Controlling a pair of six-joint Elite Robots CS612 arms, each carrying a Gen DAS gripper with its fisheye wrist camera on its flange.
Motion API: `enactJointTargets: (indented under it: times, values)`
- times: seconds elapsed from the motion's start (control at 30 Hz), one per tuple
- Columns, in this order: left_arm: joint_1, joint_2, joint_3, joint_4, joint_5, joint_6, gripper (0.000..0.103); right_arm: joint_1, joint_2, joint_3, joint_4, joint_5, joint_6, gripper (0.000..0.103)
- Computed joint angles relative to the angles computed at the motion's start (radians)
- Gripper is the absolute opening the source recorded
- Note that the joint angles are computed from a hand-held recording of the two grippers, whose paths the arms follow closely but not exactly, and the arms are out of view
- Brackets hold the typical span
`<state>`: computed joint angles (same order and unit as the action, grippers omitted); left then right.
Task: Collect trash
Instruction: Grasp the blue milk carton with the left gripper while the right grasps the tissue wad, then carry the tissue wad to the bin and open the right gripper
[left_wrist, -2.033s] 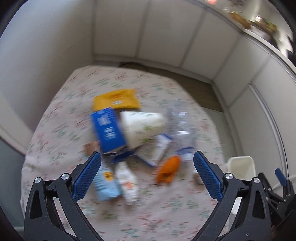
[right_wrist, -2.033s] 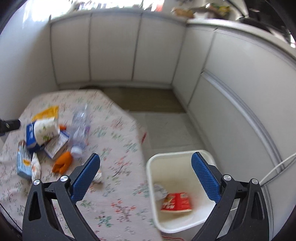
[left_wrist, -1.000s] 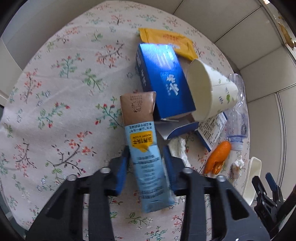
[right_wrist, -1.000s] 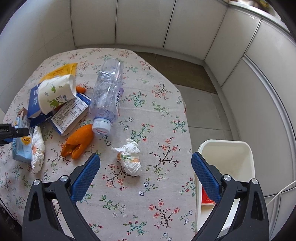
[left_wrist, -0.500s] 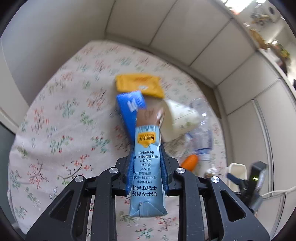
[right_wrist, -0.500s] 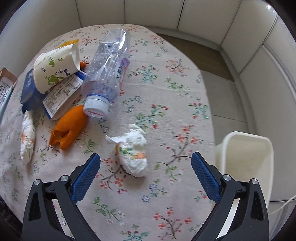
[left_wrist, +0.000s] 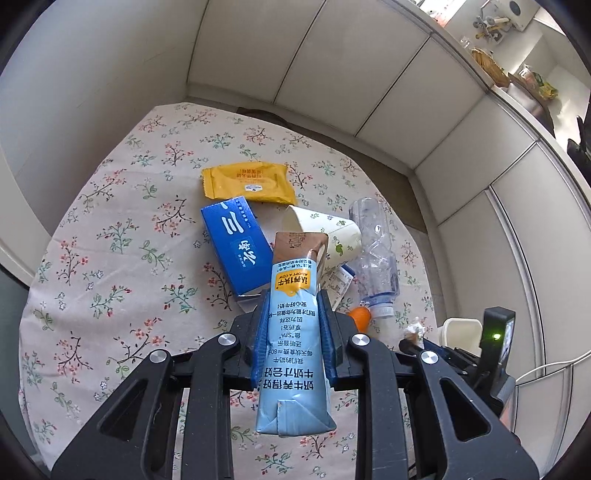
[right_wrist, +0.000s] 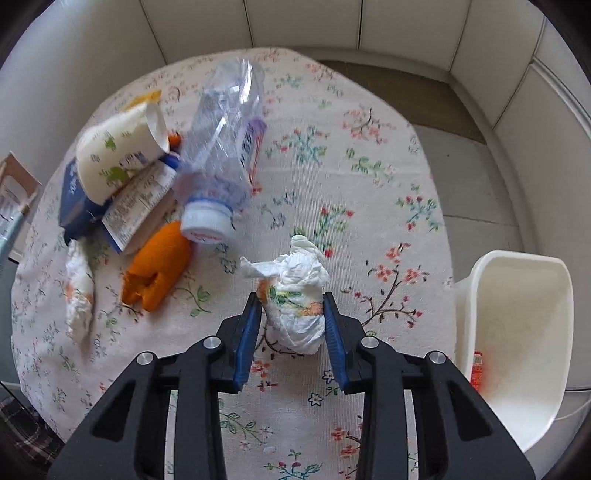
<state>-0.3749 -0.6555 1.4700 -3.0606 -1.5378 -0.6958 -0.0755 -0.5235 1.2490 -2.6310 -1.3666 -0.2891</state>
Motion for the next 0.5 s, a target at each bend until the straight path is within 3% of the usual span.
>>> enactJointTargets:
  times: [0.5]
  values:
    - [-0.013,0.005,-0.012,-0.029,0.018,0.018,0.024,-0.011,-0.064,0.092,-0.2,0.083,0.036,0.034]
